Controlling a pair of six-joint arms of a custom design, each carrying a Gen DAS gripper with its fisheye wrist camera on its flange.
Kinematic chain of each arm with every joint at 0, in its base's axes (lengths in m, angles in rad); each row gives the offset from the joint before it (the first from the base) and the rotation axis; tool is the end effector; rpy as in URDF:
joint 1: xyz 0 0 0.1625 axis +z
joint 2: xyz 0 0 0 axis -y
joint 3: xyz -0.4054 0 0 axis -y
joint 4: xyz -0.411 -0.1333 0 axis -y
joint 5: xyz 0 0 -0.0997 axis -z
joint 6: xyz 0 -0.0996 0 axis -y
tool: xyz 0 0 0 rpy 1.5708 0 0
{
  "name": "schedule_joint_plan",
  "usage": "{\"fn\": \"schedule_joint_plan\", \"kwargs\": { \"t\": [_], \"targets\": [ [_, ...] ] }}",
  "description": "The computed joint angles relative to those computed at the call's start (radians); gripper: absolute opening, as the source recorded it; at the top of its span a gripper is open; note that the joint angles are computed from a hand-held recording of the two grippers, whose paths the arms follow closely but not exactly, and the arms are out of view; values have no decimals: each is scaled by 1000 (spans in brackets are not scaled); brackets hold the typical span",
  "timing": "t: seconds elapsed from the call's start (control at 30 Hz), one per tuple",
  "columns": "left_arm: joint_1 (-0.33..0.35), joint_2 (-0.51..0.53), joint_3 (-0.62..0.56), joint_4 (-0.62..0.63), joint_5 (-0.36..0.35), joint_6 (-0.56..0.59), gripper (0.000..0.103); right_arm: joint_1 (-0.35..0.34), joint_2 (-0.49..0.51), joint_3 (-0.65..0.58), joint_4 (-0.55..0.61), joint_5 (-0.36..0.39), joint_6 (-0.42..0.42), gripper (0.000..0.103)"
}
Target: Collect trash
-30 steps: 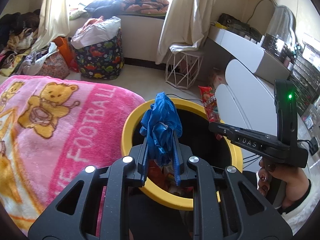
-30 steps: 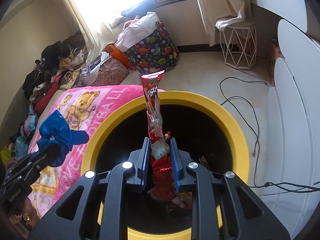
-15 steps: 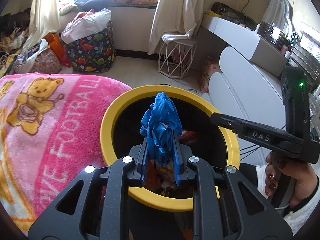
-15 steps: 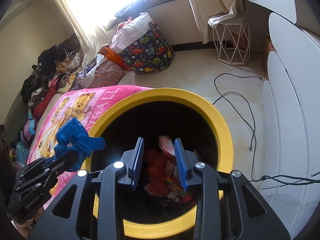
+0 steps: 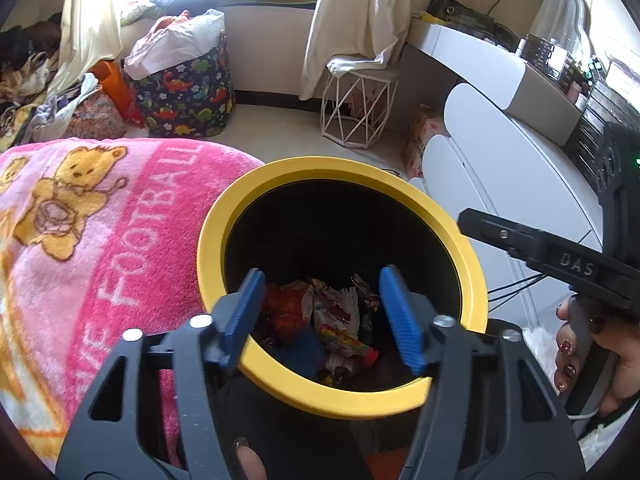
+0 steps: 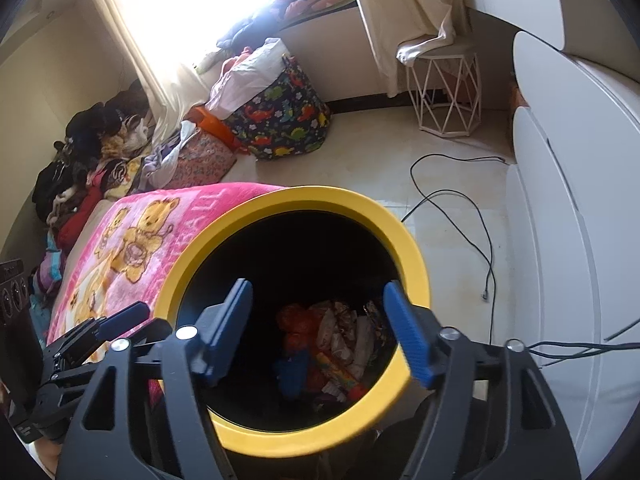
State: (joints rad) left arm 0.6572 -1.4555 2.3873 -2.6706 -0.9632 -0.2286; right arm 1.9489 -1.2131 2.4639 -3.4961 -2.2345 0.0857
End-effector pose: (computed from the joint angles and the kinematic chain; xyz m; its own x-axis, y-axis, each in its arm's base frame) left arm -0.2035 -0.3972 0.1713 -0.7390 0.4398 -0.5103 0.6295 0.7207 -0.2904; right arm 0.2138 -0.3434 0.1531 -0.8956 0.1286 0.4259 -0.2124 0.7175 -0.6634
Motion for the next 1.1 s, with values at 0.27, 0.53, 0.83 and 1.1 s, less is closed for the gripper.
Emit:
{"fn": "schedule_joint_plan", "kwargs": {
  "t": [0.27,0.53,0.83,1.1],
  "targets": [
    [-24,-55,25,28,51,-22,90,50,3,10,-37,-53,-9,88],
    [-53,-150,56,53,132,-39,92,124,44,11,-102,-102,-31,95],
    [-101,-294,99,110,241,-85,92,218,158,-10,-302,-165,-120,96],
    [-161,-455,148,207,331,-140,92,292,265,-47,-495,-189,-240,96]
  ]
}}
